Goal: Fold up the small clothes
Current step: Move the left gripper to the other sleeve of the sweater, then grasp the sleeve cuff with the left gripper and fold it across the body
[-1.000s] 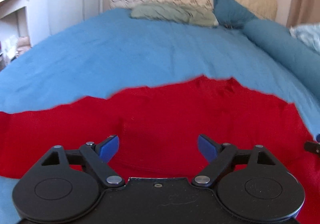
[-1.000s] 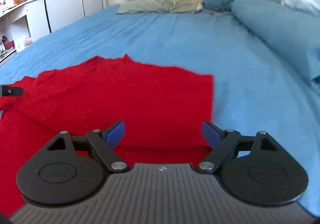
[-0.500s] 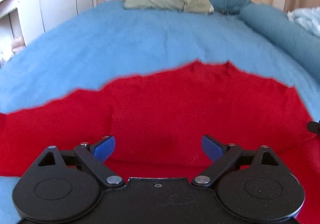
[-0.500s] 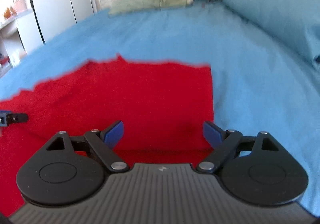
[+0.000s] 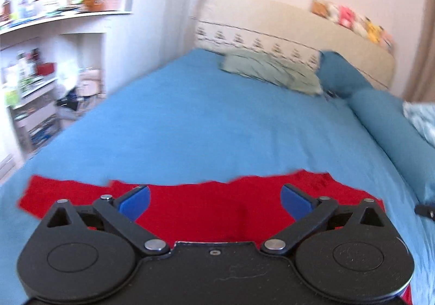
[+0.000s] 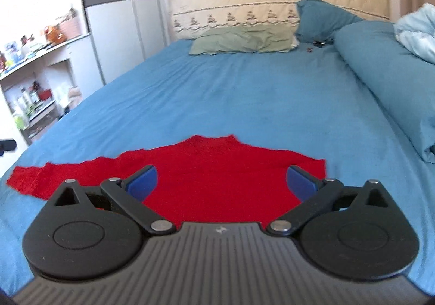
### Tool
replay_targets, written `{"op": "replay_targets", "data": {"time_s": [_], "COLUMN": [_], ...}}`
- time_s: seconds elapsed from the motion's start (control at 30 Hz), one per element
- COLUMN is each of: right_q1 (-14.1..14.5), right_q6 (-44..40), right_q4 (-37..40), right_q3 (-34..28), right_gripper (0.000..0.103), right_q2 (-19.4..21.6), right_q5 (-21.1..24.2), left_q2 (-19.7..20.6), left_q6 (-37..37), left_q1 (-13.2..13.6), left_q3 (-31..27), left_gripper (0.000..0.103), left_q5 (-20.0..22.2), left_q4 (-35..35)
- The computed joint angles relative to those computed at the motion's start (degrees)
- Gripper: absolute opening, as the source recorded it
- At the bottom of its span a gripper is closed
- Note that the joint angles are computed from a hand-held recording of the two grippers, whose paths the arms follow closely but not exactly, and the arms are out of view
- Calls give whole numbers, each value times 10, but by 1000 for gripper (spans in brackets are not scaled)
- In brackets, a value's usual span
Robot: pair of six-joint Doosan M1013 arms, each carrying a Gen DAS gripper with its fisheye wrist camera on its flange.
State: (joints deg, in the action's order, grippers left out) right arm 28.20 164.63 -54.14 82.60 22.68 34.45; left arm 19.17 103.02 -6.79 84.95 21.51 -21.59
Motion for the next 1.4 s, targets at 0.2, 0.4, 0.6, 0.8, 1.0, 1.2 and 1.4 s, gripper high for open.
{"op": "replay_targets", "data": {"time_s": [0.2, 0.4, 0.6, 0.8, 1.0, 1.2, 1.4], "right_q1": [31, 46, 50, 46, 41, 39, 37], "right_q6": [-40, -44, -56, -52, -58, -66, -50], "right_q4": [33, 70, 93, 96, 94, 91, 80], "right_q3": [-42, -70, -87, -92, -95, -100, -96], "right_gripper": [103, 103, 103, 103, 103, 103, 103], "right_q2": [33, 71, 100, 115, 126, 133, 132], "right_q5": [17, 9, 4, -4, -19, -16, -16], "left_q2": [8, 33, 71, 106, 126, 137, 124], "left_q6": [-101, -145, -126, -146, -287, -409, -439], "left_q1": [48, 89, 107, 116, 107, 103, 94], "left_q3": [6, 18, 3, -26, -43, -58, -54], "left_gripper": [103, 100, 88, 71, 54, 8, 6], "left_q5": [0, -3, -2, -1, -36, -26, -26], "left_q4": [69, 74, 23, 7, 164, 292, 349]}}
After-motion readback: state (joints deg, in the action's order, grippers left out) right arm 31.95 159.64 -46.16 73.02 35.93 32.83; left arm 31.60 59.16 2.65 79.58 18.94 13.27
